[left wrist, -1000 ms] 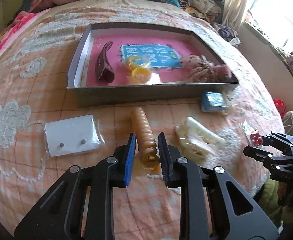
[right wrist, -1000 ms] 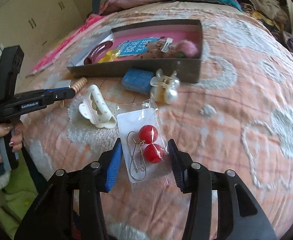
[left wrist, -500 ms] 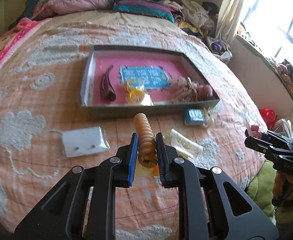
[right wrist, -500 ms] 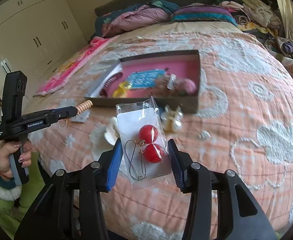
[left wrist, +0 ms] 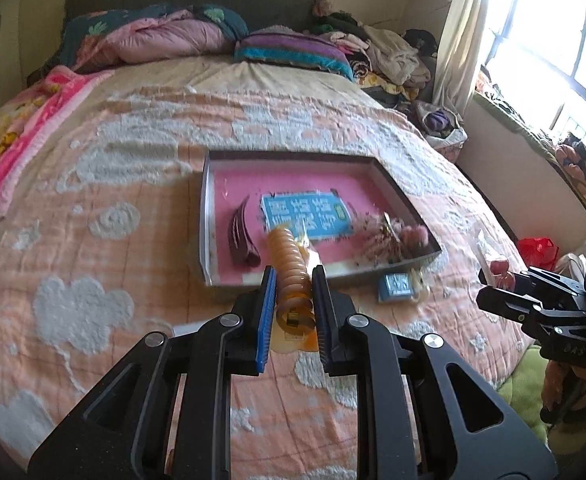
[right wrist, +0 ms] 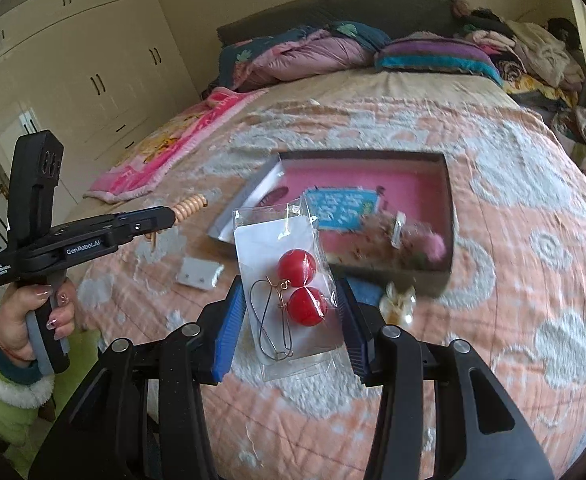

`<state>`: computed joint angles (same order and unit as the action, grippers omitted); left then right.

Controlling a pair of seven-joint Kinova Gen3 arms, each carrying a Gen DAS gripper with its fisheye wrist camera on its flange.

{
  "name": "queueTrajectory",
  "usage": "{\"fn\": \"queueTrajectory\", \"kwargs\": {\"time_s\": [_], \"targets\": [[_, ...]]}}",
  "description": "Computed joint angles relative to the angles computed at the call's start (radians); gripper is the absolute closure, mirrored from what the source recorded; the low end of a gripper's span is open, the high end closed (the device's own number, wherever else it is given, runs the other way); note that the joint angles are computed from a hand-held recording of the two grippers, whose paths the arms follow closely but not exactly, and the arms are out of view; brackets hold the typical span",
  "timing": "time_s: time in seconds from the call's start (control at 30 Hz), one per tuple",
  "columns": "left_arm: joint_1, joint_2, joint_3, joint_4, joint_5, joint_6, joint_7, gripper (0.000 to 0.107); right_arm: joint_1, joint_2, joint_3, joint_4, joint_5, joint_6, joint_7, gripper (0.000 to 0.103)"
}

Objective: Organize jewelry
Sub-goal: 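Carry the spiral and the earring card over the pink tray with both tools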

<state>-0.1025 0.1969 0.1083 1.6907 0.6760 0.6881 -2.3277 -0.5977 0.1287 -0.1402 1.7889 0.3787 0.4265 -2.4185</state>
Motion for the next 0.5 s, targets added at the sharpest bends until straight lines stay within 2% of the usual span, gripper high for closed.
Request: {"fn": "queueTrajectory", "kwargs": {"time_s": [0.5], "targets": [[0.045,0.038,0.028,-0.113,-0.053,-0.005,0.048,0.096,-0.011,0.024,0.035,-0.116,0.070,0.021,-0.015,0.059]]}}
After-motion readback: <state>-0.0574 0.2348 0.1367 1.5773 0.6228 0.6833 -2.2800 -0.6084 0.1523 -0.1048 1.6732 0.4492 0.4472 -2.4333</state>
